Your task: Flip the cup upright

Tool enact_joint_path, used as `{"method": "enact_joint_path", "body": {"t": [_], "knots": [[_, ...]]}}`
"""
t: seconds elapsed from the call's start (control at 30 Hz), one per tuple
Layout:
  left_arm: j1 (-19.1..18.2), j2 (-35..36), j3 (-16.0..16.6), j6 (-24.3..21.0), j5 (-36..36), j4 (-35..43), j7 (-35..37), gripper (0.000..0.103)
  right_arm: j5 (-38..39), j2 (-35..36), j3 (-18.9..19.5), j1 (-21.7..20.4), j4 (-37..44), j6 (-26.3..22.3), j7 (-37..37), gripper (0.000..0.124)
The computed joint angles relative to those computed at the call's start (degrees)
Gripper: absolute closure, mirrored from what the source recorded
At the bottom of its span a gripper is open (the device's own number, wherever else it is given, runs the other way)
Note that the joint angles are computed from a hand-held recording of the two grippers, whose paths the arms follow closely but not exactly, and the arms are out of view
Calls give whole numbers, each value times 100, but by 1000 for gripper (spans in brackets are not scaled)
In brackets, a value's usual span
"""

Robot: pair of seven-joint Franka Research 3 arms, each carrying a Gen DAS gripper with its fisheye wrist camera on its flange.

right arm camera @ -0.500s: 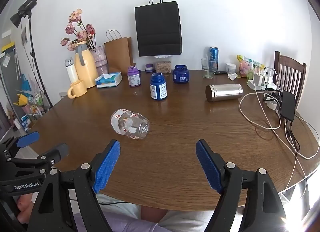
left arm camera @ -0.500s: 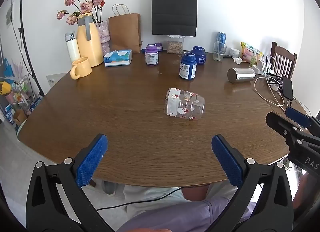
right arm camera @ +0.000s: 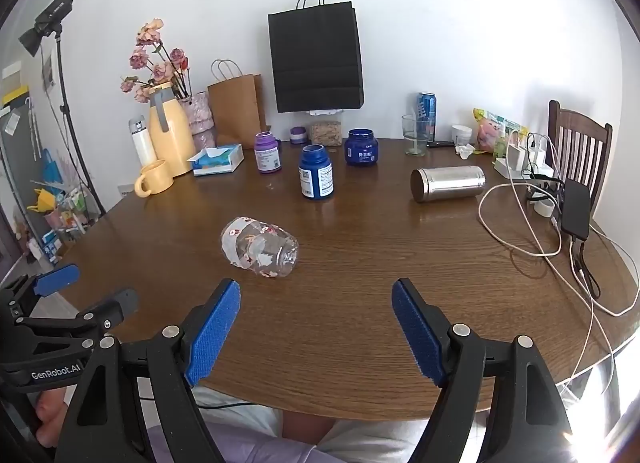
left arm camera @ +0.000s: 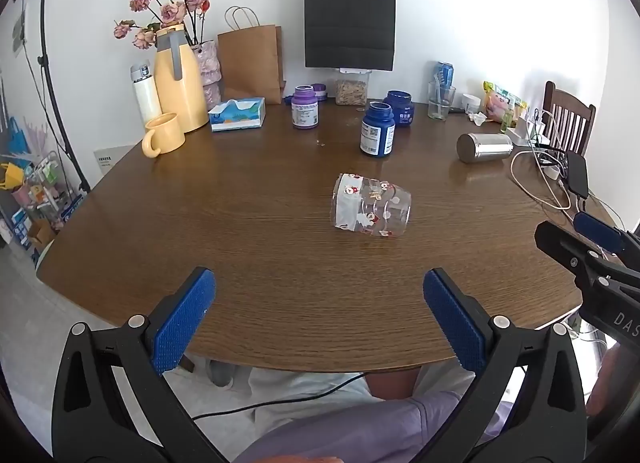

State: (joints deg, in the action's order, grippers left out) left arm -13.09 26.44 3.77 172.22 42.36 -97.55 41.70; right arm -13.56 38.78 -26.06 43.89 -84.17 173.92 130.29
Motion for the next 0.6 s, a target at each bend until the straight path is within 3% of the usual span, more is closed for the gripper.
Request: {"method": "enact_joint_path", "body": {"t": [0.6], "knots": [[27, 0, -20, 19, -45, -40, 62, 0, 153, -31, -95, 97, -121, 67, -83, 42]]}}
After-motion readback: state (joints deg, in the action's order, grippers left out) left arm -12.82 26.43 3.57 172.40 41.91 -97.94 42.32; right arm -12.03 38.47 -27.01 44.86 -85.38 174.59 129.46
